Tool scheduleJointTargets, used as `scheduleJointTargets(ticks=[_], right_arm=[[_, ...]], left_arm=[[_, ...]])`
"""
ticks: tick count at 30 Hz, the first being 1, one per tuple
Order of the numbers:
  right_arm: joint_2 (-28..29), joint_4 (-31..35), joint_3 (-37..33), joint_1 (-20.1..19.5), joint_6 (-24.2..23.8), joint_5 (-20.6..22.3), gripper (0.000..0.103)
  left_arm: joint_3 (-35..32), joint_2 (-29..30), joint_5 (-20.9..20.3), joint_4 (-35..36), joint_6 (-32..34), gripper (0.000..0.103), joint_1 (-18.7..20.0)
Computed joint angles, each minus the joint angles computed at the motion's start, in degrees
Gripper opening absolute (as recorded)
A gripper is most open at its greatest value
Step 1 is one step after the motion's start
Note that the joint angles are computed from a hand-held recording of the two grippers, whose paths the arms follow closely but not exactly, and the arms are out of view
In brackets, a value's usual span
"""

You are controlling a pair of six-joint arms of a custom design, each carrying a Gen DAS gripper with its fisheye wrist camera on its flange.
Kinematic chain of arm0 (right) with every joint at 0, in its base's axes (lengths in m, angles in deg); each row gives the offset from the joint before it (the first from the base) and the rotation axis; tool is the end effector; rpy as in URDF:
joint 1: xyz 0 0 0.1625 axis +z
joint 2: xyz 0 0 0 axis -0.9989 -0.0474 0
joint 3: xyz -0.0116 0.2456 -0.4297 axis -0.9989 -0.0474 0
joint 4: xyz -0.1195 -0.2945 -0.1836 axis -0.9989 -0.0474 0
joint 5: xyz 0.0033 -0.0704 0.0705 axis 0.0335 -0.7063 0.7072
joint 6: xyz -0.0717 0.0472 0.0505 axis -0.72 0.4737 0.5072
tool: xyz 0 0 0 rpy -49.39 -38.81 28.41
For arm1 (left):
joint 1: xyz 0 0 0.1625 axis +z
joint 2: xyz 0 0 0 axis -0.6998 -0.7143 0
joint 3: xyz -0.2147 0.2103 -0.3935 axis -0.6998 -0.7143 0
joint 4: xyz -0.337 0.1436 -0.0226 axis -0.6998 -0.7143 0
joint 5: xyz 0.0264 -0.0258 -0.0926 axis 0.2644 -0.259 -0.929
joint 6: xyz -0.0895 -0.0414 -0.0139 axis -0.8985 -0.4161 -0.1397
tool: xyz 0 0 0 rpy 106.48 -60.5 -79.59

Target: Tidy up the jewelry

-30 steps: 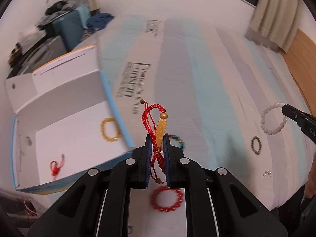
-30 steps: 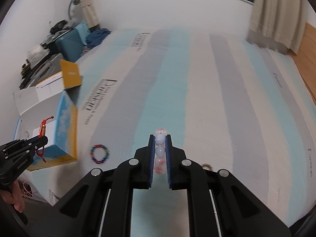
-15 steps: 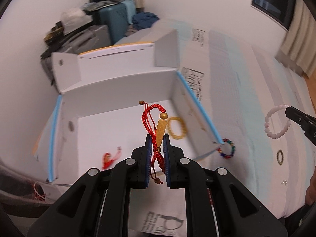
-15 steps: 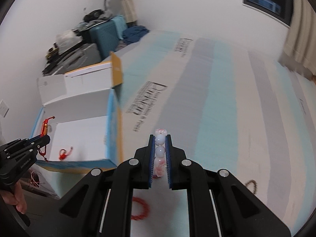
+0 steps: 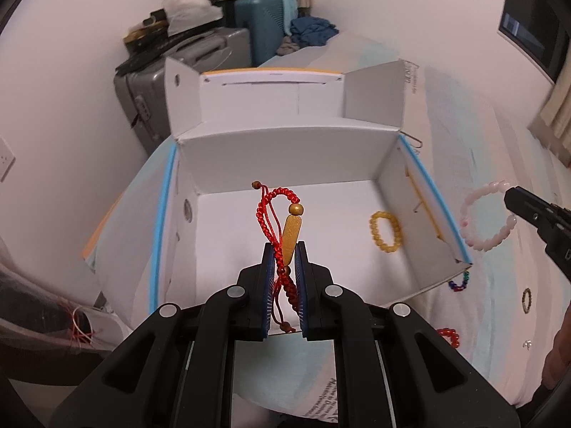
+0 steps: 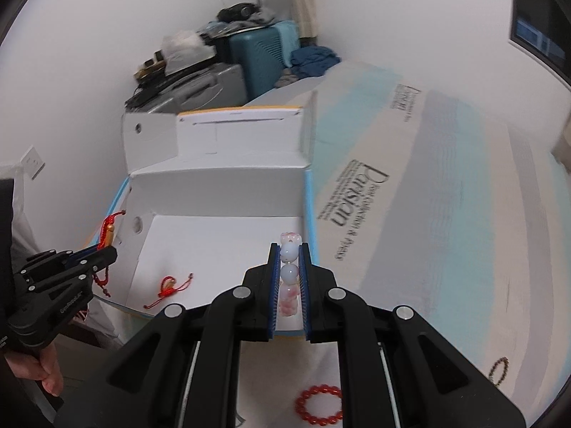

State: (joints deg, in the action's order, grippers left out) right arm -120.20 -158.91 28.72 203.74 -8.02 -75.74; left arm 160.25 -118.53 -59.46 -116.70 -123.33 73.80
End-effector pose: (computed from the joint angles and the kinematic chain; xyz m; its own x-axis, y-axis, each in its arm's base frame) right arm 0.3244 -0.4698 0.2735 -0.6753 -0.4422 0.5903 -0.6711 0.7004 -0.2431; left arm -0.3188 -0.4234 0.2626 -0.6753 -0.2843 -0.6805 0.2128 0.8084 -0.5488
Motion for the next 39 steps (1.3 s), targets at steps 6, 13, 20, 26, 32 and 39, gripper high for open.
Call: scheduleJointTargets(ticks=[6,13,20,26,32,39], right_arm=[[3.22,0.55,-0.43,0.26,0.55,0.00,0.009],[6.42,4.34,-2.17,-1.23,2.19,-0.22,0.009],[9.60,7.94,-4.27,-2.85,3.49,-1.47,0.009],[11.97,9.84,-4.97,-4.00,3.90,-2.88,0.010],[13.03,9.19,-4.62,-4.66,3.02,-3.14,0.010],[13.08,8.13,-3.98,-4.74,2.72,-2.96,0.012]], left_arm=[[1.27,-0.86,-0.87,-1.47,0.11,0.011,2.11],[3.08,-0.88,-2.61,-6.09,2.12,0.011,4.65],[4.54,-0.15,-5.28,-10.75,4.04,0.011,8.55],[5.00,0.80,-7.12,-12.98,5.44,0.011,11.20],[5.32,1.31,-7.62,-13.23,5.80,0.011,12.43],[5.25,2.10,-6.98,-12.29,4.89,0.015,12.28]])
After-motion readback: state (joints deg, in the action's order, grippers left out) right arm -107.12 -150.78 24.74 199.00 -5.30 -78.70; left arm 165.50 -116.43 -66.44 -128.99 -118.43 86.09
